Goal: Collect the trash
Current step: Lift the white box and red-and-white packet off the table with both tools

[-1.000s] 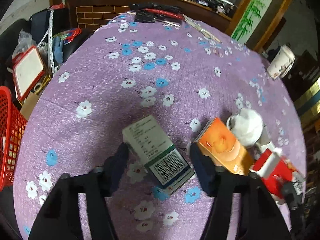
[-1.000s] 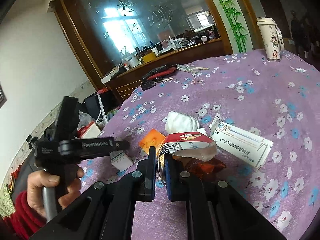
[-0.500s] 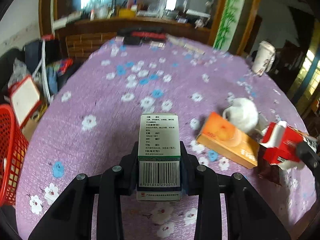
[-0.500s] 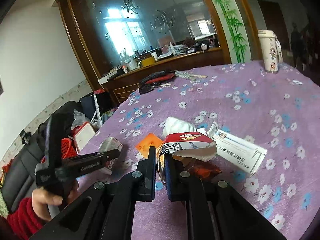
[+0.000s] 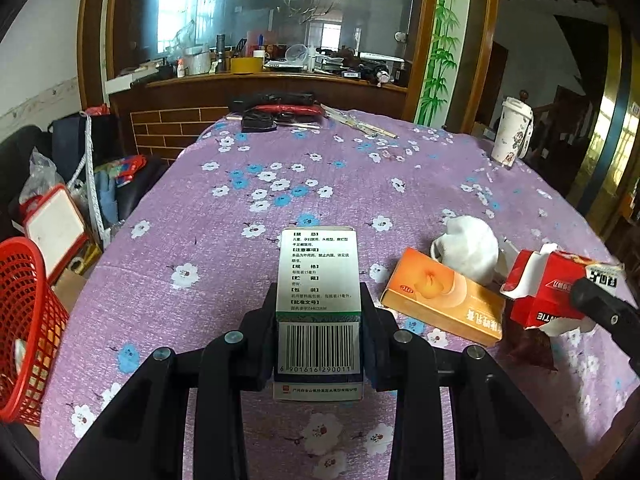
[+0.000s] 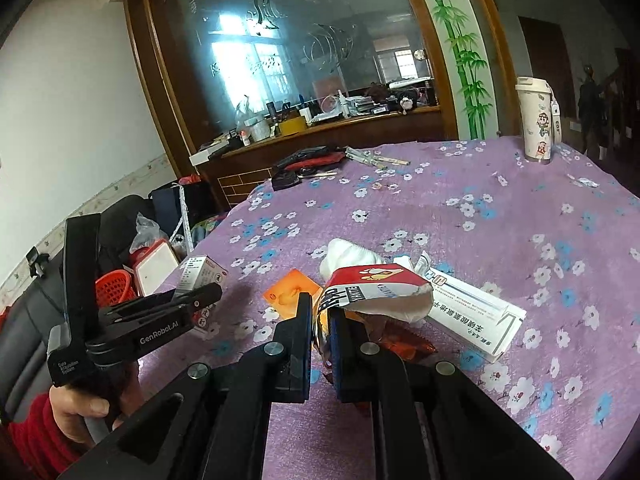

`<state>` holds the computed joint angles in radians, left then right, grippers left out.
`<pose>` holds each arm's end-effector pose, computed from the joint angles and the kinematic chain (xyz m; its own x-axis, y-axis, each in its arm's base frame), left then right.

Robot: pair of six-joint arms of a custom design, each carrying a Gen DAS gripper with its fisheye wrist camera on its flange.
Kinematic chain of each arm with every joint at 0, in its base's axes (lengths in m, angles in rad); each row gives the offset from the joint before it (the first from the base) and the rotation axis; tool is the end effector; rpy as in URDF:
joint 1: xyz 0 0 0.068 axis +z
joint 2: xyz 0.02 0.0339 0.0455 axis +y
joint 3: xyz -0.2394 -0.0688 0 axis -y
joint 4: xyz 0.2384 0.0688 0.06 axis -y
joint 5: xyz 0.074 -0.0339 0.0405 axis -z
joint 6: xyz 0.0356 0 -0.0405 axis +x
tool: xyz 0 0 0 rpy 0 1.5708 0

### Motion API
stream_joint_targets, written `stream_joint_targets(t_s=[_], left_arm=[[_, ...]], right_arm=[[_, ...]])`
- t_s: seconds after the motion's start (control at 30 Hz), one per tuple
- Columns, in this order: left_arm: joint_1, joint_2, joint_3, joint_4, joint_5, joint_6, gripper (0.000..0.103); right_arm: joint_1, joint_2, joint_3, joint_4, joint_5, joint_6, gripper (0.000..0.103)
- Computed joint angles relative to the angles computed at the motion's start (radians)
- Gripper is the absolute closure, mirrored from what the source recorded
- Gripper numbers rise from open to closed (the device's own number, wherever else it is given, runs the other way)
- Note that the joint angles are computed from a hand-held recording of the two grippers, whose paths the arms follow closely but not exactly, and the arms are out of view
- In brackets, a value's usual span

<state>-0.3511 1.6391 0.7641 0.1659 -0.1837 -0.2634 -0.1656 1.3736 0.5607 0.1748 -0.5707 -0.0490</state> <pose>0.3008 -0.1032 0.1368 -0.6445 -0.0366 -0.7637 0.0416 0.9957 -0.0828 0.2636 -0.0246 0.1544 -0.5727 0.0539 -0.8180 -0.3177 0.9053 0.2821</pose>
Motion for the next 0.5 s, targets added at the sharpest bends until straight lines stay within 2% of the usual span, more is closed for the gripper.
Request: stream_joint_targets(t_s=[0.5], left_arm=[[-0.014, -0.008, -0.007, 0.001, -0.021, 0.006, 0.070]], right_arm=[[-0.002, 0.021, 0.010, 0.002, -0.002, -0.005, 0.094]])
